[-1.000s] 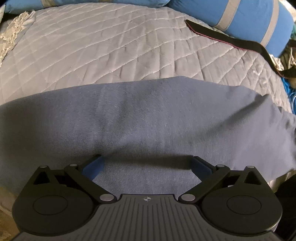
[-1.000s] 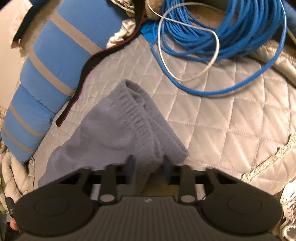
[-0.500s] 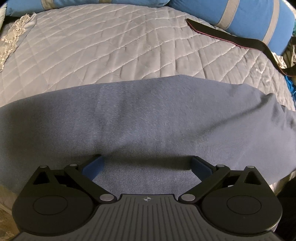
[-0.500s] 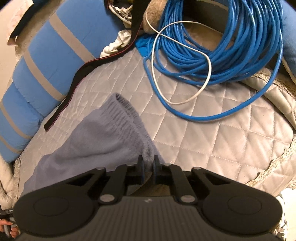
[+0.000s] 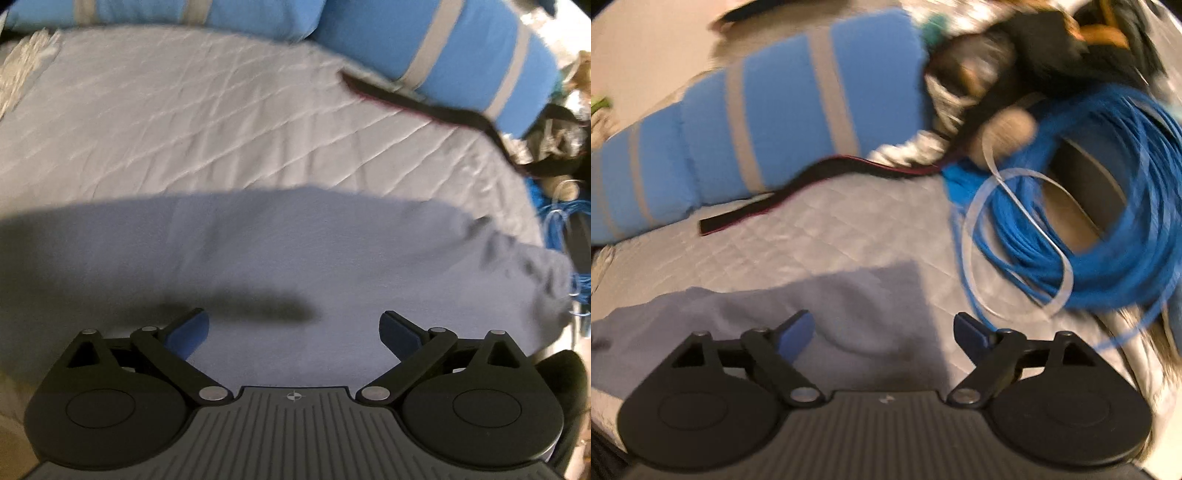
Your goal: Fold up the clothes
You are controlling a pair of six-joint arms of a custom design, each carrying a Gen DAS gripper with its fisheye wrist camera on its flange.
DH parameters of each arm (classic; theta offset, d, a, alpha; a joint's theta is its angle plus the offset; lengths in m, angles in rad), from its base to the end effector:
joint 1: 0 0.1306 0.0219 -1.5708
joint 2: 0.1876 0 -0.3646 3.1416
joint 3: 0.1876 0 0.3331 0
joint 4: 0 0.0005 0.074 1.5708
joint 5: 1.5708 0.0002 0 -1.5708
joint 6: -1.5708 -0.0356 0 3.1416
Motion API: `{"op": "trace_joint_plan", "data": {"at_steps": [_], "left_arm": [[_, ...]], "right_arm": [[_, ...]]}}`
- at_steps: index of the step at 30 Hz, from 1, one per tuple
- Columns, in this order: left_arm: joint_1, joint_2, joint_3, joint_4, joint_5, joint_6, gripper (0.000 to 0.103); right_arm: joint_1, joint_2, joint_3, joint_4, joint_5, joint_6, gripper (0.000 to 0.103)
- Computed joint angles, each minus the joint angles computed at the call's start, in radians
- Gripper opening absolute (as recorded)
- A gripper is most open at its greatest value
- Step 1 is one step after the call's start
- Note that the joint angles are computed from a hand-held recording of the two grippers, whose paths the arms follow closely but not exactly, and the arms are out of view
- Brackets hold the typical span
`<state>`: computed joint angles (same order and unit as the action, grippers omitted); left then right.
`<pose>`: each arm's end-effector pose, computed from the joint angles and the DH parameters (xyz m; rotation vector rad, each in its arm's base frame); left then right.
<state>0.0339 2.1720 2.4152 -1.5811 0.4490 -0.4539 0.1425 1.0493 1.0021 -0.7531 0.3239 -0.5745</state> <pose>0.6284 0.0053 0.3645 0.6478 2.6853 -0.5339 0.3086 0.0323 0.3819 0.6457 2.2273 -0.0248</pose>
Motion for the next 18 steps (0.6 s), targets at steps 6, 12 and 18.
{"op": "trace_joint_plan", "data": {"at_steps": [6, 12, 18], "left_arm": [[-0.063, -0.074, -0.092, 0.15, 0.141, 0.013, 0.1], [-0.156, -0.04, -0.077, 0.228, 0.225, 0.12, 0.092], [-0.229, 0.036, -0.018, 0.241, 0.224, 0.154, 0.078]], "right_arm": [[0.123, 0.144, 0.132, 0.038, 0.046, 0.039, 0.103], [0.22, 0.355, 0.315, -0.045, 0.128, 0.009, 0.103], [0.251, 0.495, 0.368, -0.032, 0.09, -0.14, 0.103]]}}
